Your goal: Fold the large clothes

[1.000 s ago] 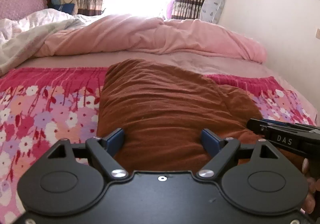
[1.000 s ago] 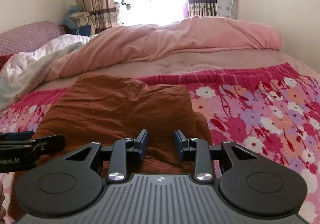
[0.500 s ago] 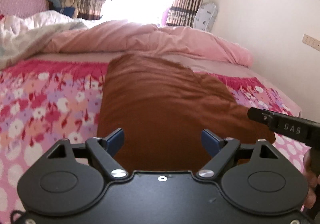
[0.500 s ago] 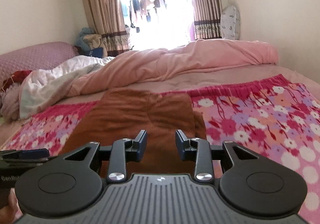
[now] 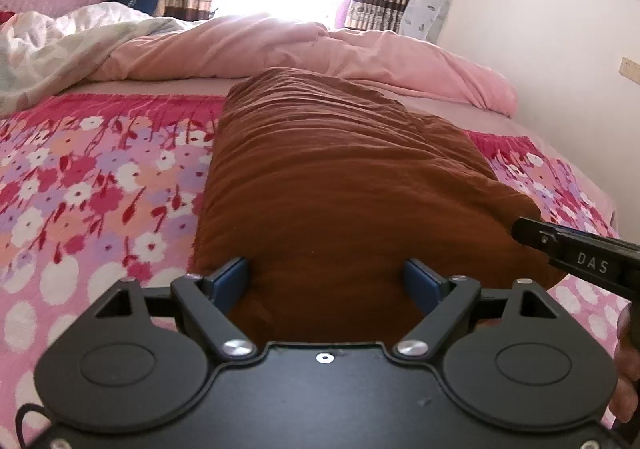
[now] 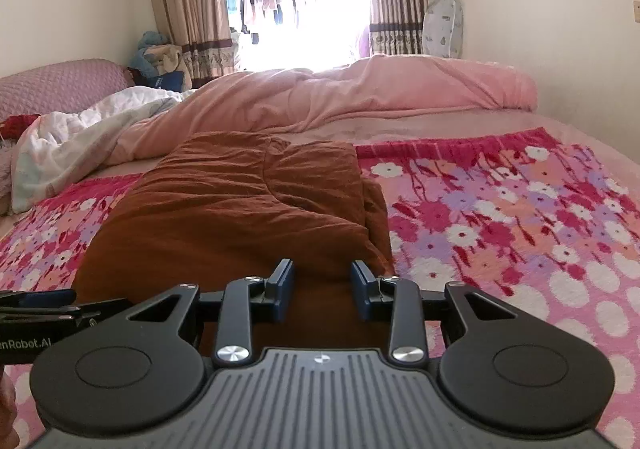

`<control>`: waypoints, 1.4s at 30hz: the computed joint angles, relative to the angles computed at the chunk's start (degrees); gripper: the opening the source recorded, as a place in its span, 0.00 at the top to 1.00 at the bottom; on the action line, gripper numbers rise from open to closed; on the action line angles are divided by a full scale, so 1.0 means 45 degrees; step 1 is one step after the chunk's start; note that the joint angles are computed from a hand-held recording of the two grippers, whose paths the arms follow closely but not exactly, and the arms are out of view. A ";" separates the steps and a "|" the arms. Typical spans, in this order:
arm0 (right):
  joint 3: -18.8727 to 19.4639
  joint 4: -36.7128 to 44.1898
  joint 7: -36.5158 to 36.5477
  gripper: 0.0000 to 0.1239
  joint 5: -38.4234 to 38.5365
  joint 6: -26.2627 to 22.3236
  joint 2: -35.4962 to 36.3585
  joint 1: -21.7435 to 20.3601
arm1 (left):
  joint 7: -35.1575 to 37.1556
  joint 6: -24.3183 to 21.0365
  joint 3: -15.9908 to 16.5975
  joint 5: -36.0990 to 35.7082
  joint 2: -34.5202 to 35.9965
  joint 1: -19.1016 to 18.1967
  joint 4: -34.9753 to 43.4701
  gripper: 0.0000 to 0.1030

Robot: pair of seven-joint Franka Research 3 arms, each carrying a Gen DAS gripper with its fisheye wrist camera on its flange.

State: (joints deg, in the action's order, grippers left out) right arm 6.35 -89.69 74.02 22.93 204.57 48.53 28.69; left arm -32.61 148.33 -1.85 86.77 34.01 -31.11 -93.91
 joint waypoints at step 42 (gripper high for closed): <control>-0.0096 -0.0822 0.0356 0.62 -0.0395 -0.0430 -0.0184 0.0095 | 0.1273 -0.0523 -0.0156 -0.1335 0.0276 -0.0191 0.0127 0.17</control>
